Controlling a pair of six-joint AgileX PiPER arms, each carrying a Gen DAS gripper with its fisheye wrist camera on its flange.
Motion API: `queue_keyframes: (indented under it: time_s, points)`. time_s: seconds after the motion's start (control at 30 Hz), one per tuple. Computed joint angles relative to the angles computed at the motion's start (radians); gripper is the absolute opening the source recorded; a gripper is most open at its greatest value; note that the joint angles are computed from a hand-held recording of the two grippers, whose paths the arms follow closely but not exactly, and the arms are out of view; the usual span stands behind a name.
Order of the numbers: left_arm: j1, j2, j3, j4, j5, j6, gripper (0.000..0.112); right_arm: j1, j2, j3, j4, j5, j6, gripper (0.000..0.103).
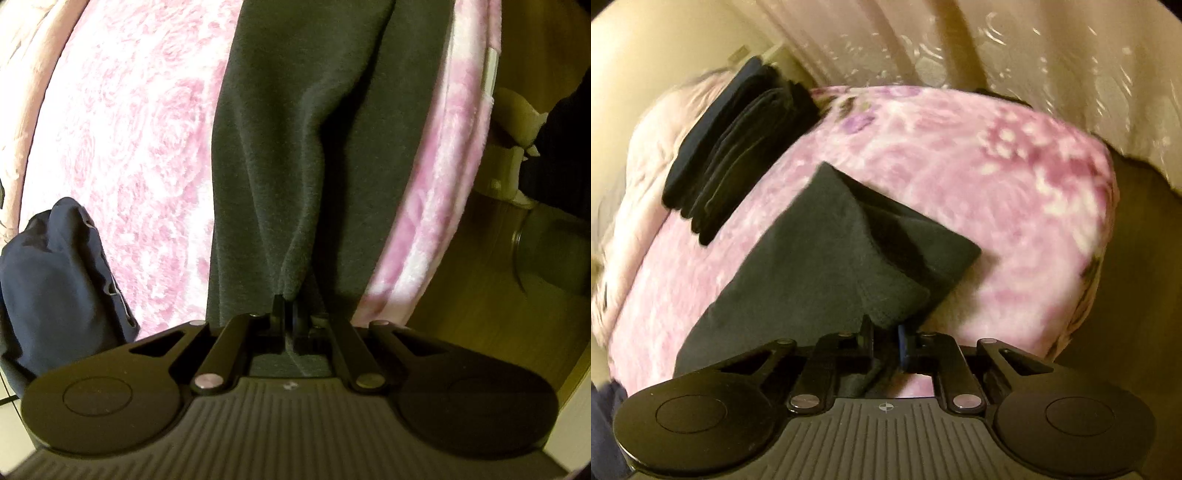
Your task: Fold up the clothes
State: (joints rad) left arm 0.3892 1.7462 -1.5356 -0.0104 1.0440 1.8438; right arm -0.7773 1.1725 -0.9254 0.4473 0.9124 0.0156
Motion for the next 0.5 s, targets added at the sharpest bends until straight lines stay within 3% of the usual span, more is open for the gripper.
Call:
queue_keyframes:
  time_s: [0.23,0.37,0.5]
  points:
    - [0.004,-0.014,-0.082,-0.049,0.054,-0.084,0.001,-0.027,0.087,-0.268,0.029,0.206,-0.148,0.008]
    - [0.006,-0.039,-0.030,-0.039,0.048,-0.081,0.001,-0.046,0.124,-0.194,0.024,0.186,-0.127,0.008]
    - [0.011,-0.074,0.053,-0.036,0.015,-0.045,0.001,-0.045,0.083,-0.099,0.026,0.127,-0.072,0.008]
